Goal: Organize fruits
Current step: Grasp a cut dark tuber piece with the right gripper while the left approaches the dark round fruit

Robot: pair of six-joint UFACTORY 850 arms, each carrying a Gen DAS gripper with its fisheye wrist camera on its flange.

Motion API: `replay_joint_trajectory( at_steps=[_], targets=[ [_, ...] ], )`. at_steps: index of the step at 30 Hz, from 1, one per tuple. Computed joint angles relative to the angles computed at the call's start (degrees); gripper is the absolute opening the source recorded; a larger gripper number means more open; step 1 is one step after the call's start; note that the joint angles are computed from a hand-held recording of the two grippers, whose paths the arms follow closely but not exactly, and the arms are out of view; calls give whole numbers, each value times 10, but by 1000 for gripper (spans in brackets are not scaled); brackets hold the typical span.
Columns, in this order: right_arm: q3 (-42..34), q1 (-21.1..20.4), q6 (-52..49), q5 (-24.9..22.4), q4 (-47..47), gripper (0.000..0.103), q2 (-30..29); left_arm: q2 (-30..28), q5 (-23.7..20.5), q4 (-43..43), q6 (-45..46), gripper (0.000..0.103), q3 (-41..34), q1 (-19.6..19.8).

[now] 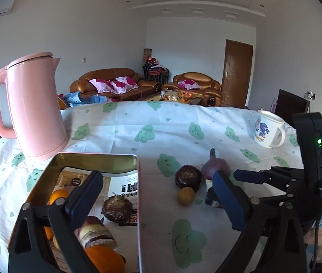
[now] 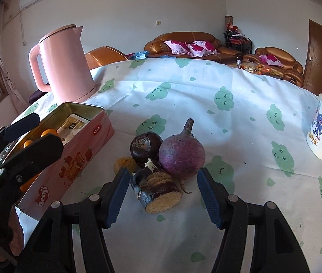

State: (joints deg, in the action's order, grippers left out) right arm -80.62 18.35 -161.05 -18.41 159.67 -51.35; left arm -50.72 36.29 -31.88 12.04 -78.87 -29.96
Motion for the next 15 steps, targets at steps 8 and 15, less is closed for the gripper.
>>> replay_joint_trajectory(
  at_steps=[8,15],
  targets=[
    [-18,4,35,32,-48,63,-10,-2,10,-58,70,101,-4,0],
    [-23,0,123,40,-143,52,-13,-14,4,-152,155,103,-22,7]
  ],
)
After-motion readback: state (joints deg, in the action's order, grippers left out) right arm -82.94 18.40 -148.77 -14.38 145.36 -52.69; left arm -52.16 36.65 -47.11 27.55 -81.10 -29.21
